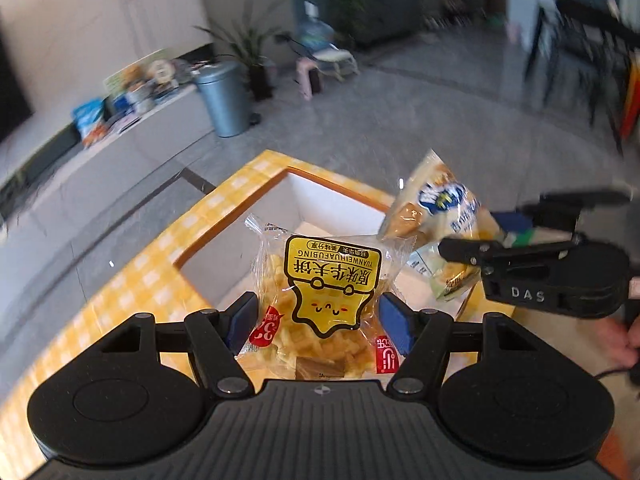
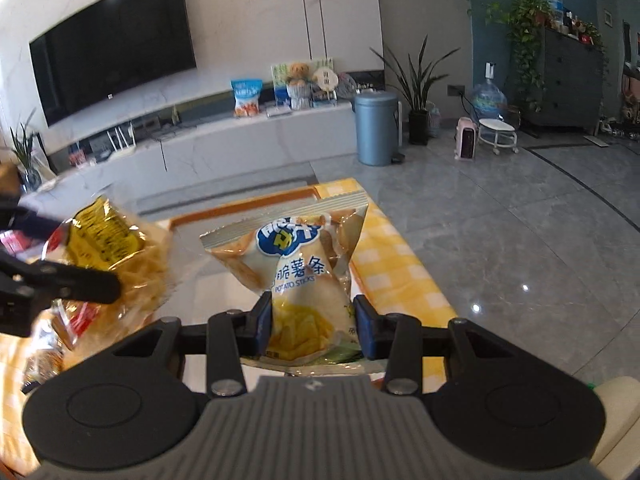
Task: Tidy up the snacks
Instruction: 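Carry the waffle bag and chip bag over the orange box with both tools, then open both tools to drop the two bags into the box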
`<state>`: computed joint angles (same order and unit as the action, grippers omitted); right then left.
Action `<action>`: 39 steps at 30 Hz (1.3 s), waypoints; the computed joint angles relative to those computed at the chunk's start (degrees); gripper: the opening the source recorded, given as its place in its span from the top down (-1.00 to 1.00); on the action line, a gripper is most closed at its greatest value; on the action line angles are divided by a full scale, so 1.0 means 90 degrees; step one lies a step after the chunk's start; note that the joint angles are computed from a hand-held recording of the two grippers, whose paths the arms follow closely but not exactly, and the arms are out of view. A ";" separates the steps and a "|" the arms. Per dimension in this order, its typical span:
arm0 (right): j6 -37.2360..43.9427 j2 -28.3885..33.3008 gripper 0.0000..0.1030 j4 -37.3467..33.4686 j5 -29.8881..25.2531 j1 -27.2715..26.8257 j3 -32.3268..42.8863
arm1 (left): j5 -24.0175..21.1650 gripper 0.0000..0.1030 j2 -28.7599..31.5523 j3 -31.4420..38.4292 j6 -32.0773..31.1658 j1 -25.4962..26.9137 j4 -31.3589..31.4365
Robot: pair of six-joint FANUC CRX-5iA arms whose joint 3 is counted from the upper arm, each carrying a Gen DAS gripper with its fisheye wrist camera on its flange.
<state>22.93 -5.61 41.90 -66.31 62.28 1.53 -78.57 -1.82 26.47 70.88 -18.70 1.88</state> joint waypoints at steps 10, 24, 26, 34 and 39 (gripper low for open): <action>0.1545 0.0446 0.21 -0.1469 -0.0213 -0.0639 0.0801 | -0.1127 -0.50 0.1202 0.1147 -0.1234 -0.0395 -0.0346; 0.3331 0.1207 0.16 -0.3083 -0.1101 -0.1212 0.2073 | -0.1908 -0.51 0.1964 0.1642 -0.1608 -0.0645 -0.1056; 0.3432 0.1308 0.16 -0.3453 -0.1211 -0.1357 0.2232 | -0.1954 -0.52 0.1989 0.1629 -0.1667 -0.0662 -0.1134; 0.3546 0.1449 0.11 -0.3493 -0.1332 -0.1269 0.2372 | -0.2048 -0.67 0.2027 0.1545 -0.1718 -0.0713 -0.1226; 0.3691 0.1504 -0.01 -0.3304 -0.1462 -0.1136 0.2431 | -0.1845 -0.67 0.1987 0.1533 -0.1867 -0.0868 -0.1478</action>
